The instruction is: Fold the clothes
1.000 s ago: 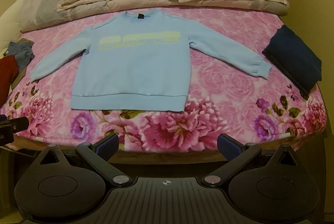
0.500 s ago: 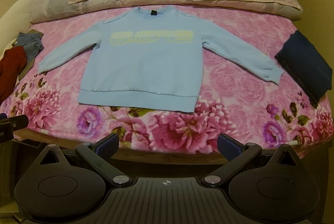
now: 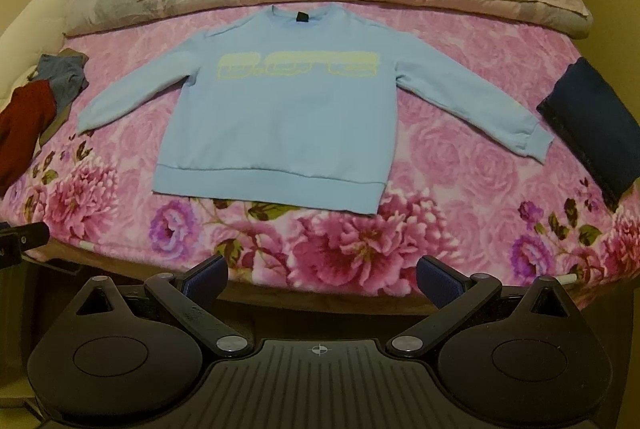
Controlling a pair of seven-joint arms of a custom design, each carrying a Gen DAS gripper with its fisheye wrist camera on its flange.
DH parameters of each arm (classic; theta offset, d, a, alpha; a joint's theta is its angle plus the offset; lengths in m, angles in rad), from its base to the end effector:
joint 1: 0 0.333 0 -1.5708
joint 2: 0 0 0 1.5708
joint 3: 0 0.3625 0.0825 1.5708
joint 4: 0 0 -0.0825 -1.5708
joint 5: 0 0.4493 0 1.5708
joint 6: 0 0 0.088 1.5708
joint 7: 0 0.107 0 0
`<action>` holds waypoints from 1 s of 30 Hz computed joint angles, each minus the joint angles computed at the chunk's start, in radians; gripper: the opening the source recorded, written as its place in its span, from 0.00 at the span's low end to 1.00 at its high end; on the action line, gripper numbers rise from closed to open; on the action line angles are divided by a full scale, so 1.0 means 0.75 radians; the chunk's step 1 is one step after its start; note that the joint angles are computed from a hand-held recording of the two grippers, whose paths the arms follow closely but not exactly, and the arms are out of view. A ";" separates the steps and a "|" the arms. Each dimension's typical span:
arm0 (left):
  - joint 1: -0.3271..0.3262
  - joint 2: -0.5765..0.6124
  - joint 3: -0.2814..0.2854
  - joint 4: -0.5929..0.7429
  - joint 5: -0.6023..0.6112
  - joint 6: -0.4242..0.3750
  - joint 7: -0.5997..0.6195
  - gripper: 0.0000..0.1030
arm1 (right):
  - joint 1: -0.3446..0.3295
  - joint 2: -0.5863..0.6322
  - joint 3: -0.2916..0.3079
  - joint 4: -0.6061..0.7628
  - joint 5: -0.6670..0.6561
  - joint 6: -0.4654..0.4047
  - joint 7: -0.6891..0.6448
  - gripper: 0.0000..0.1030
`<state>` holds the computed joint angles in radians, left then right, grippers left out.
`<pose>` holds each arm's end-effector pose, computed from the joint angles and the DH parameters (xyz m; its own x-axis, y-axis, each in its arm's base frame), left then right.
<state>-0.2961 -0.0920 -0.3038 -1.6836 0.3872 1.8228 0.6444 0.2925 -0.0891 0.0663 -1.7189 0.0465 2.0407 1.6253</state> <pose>0.5170 -0.3274 0.6949 0.2837 -0.9557 -0.0789 -0.8681 -0.2210 -0.4445 0.5853 0.2244 0.6942 0.3004 -0.9518 -0.0622 -0.8827 -0.2527 -0.3961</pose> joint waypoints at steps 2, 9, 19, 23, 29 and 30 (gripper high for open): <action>0.004 0.003 0.006 0.002 -0.005 0.007 -0.001 0.54 | -0.002 0.005 0.000 0.006 -0.004 -0.001 0.013 1.00; 0.017 0.037 0.027 0.022 -0.012 0.059 0.042 0.58 | -0.012 0.054 -0.002 0.054 0.002 -0.031 0.078 1.00; 0.098 0.143 0.113 0.068 -0.135 0.316 0.147 0.59 | -0.044 0.234 -0.013 0.253 -0.016 0.053 0.326 1.00; 0.126 0.284 0.157 0.215 -0.191 0.366 0.261 0.59 | -0.060 0.373 -0.015 0.427 0.003 0.048 0.421 1.00; 0.171 0.500 0.214 0.453 -0.341 0.414 0.444 0.59 | -0.052 0.600 -0.019 0.717 -0.015 0.035 0.593 1.00; 0.179 0.535 0.221 0.492 -0.367 0.410 0.474 0.59 | -0.049 0.641 -0.021 0.773 -0.019 0.019 0.630 1.00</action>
